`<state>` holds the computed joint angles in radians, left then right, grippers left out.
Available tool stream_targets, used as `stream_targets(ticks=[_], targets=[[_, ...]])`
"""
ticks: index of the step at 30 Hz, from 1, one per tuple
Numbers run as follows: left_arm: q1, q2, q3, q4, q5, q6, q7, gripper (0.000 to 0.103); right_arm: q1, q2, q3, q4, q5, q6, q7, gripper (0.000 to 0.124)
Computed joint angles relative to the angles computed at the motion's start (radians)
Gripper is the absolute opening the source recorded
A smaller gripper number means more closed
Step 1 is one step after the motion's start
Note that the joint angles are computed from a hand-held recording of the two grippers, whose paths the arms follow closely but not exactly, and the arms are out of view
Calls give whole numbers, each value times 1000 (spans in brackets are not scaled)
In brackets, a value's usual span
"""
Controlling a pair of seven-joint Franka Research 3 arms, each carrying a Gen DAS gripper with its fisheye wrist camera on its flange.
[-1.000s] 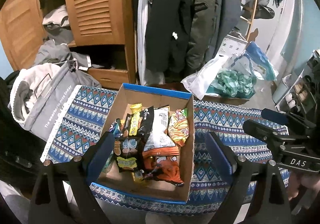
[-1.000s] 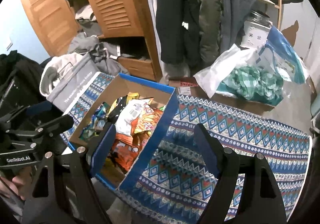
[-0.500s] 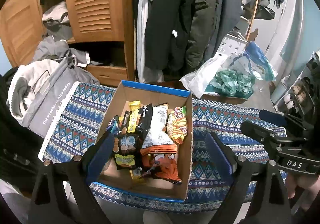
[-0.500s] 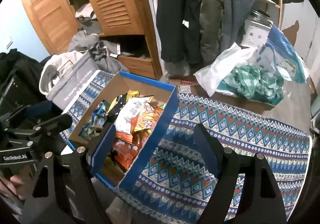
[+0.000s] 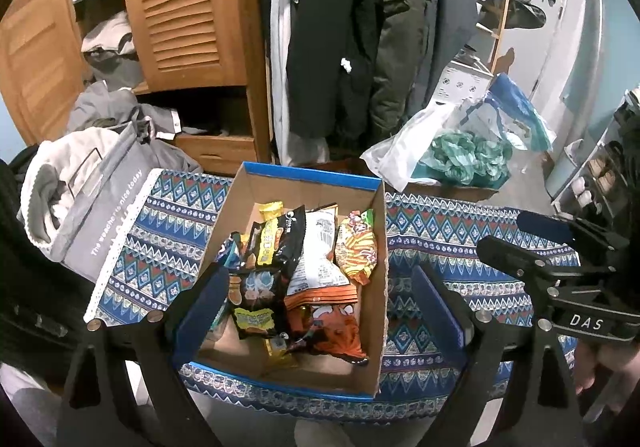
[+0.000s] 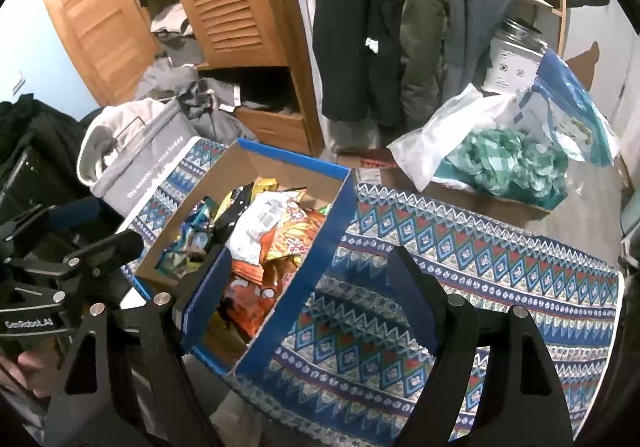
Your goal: Organize snacks
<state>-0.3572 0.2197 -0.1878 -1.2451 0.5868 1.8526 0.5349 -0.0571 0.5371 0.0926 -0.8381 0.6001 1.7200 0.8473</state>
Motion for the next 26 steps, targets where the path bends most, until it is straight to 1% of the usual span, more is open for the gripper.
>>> stream_targets(ticks=[5,9,15,20,23,26], targets=[[2,-6,-1,-8,-4,19,-9,93,-1,17,0,21,-5,0,6,80],[1,-1,-2,0,-8,14,-5,93,-2,26,-1,29,-15,-8,4,80],[-23,26,3,40,31,-40,0,93,-4,22,2,22,-14,-7,-1,80],[-19,26,3,36,9,-28,24,93,-5,27,3,29,-14,-12,-2,80],[-21,25,5,36,12,-31,17,93,-4,27,3,31,-15,-12,-1,80],[-9,20,4,29,-15,-16,14,93,-4,35,3,46,-18,-18,7,80]])
